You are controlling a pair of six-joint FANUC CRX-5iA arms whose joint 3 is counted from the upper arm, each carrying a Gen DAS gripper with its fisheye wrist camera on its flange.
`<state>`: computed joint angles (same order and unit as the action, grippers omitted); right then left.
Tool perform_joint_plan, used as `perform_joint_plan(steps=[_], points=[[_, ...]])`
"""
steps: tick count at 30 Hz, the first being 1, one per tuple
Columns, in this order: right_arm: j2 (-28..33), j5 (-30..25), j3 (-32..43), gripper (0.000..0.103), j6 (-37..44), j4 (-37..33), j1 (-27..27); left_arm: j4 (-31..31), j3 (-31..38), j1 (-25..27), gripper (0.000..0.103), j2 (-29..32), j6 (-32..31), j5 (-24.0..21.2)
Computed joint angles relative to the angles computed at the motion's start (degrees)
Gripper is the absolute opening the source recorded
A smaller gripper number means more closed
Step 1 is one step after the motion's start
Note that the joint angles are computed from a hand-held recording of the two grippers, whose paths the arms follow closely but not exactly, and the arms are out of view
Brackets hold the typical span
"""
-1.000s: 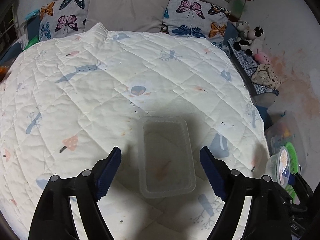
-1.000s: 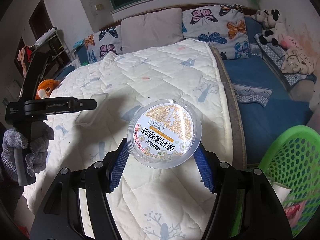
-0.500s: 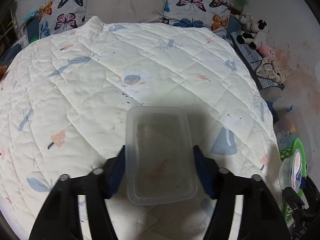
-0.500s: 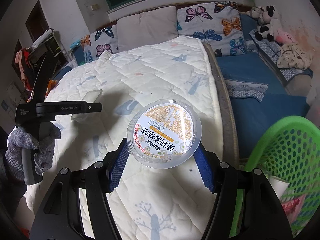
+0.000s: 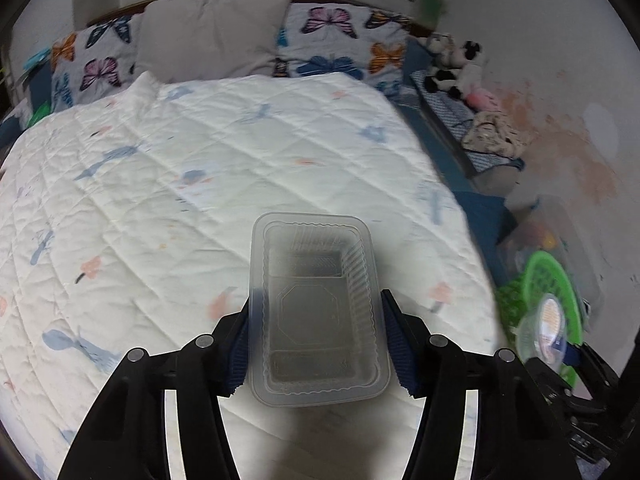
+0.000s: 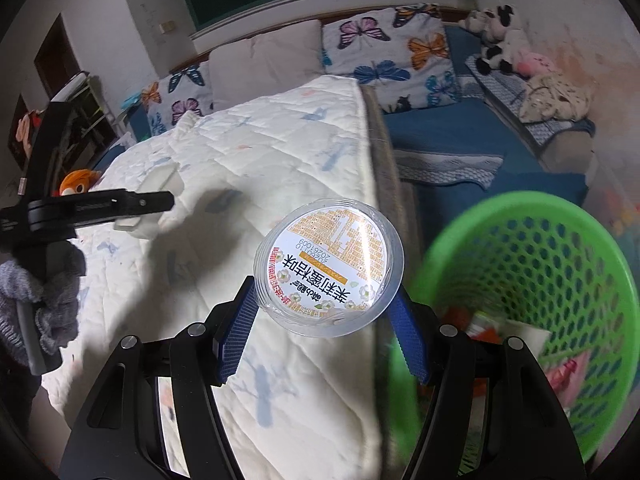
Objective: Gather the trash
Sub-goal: 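Carry the round tub over the green basket and open the right gripper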
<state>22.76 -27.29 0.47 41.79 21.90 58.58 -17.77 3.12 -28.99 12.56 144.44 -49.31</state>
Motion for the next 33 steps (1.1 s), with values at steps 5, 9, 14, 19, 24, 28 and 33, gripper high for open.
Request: perform_joint_plan(steps=[5,9,14,19,24,28,33], points=[[-3.02,0.88,-5.24,0.065,-5.71,4.20,-0.74,0.04,3.35,-2.57,0.056,1.69,-1.01,-0.22],[-5.35,1.40,-9.32,0.066,-9.75,6.89,-1.52,0.38,6.11,-4.38,0.056,3.40,-1.86,-0.30],[-7.20,1.50,-12.62,0.066,-12.43,7.95,-2.38,0.62,9.98,-6.39,0.056,6.07,-2.90,-1.33],[-8.79,1.49,-15.28,0.066,-13.80,7.93,-3.19,1.07,13.75,-7.95,0.056,8.70,-4.27,-2.29],[-10.43,2.08,-17.62,0.067,-14.97,7.68,-4.08,1.89,17.20,-9.09,0.056,11.46,-5.66,-3.21],[-11.50,2.54,-19.07,0.070,-15.36,7.38,-4.78,2.25,19.84,-10.02,0.056,13.48,-6.53,-4.08],[-13.19,3.11,-20.95,0.072,-15.55,7.27,-5.53,2.81,22.71,-10.91,0.056,15.56,-7.52,-4.90]])
